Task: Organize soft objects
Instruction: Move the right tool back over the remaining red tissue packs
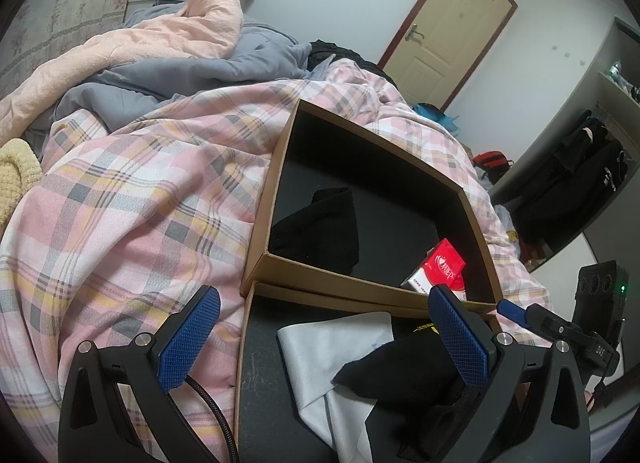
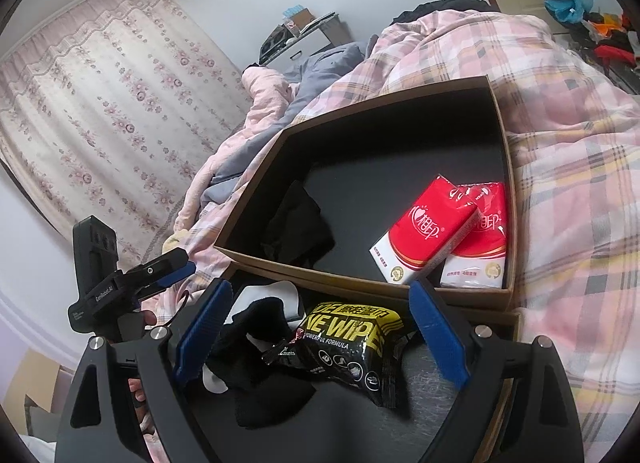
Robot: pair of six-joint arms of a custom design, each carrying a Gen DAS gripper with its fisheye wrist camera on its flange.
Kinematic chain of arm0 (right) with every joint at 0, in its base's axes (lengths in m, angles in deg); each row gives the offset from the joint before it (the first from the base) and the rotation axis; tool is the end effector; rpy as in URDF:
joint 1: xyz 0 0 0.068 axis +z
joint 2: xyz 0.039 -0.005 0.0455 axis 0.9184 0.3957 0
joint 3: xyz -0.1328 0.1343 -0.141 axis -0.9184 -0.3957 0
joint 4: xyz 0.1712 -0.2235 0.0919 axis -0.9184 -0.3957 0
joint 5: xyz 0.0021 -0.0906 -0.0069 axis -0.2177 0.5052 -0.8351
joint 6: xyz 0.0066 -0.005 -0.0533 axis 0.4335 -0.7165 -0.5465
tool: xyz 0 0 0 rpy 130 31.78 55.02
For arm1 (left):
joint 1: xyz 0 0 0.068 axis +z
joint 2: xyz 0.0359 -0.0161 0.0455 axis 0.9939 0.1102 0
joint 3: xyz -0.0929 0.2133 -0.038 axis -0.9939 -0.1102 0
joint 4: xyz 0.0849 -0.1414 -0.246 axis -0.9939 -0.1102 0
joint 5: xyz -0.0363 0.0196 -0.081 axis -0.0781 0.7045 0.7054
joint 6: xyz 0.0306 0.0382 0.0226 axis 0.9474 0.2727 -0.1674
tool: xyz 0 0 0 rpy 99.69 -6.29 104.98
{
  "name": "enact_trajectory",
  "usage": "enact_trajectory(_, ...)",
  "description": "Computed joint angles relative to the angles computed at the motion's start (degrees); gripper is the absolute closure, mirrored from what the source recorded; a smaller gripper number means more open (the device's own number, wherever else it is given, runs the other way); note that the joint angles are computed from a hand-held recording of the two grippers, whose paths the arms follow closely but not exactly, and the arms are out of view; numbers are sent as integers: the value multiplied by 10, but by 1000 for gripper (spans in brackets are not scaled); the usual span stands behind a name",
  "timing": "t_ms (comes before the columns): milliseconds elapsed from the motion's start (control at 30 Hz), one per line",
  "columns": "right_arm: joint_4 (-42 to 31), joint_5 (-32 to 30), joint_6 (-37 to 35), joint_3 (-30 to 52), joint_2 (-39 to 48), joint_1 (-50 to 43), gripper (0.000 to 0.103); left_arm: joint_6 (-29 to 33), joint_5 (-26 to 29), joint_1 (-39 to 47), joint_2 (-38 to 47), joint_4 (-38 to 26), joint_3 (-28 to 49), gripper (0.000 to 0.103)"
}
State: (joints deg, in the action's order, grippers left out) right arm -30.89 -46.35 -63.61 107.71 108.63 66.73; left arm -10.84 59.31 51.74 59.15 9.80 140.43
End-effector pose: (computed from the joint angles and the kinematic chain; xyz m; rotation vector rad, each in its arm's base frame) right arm 0.2570 0.0284 0.3261 -0.6071 2.3112 1.0934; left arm 0.1899 -0.1061 0.3210 -0.5136 2.2677 -0.3879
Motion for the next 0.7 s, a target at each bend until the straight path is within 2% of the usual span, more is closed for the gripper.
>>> enact_trajectory(300,6,-22,10,-1,9,-17,14,-1,-1,-1,1,-1,1,0)
enact_trajectory(600,7,-20,11,0,10,-16,14,-1,-2,-2,1,-1,0,0)
enact_trajectory(667,9,-15,21,3,11,-14,14,-1,0,-2,2,-2,1,0)
enact_trajectory(700,12,8,42,15,16,-6,14,-2,0,-2,0,-2,-2,0)
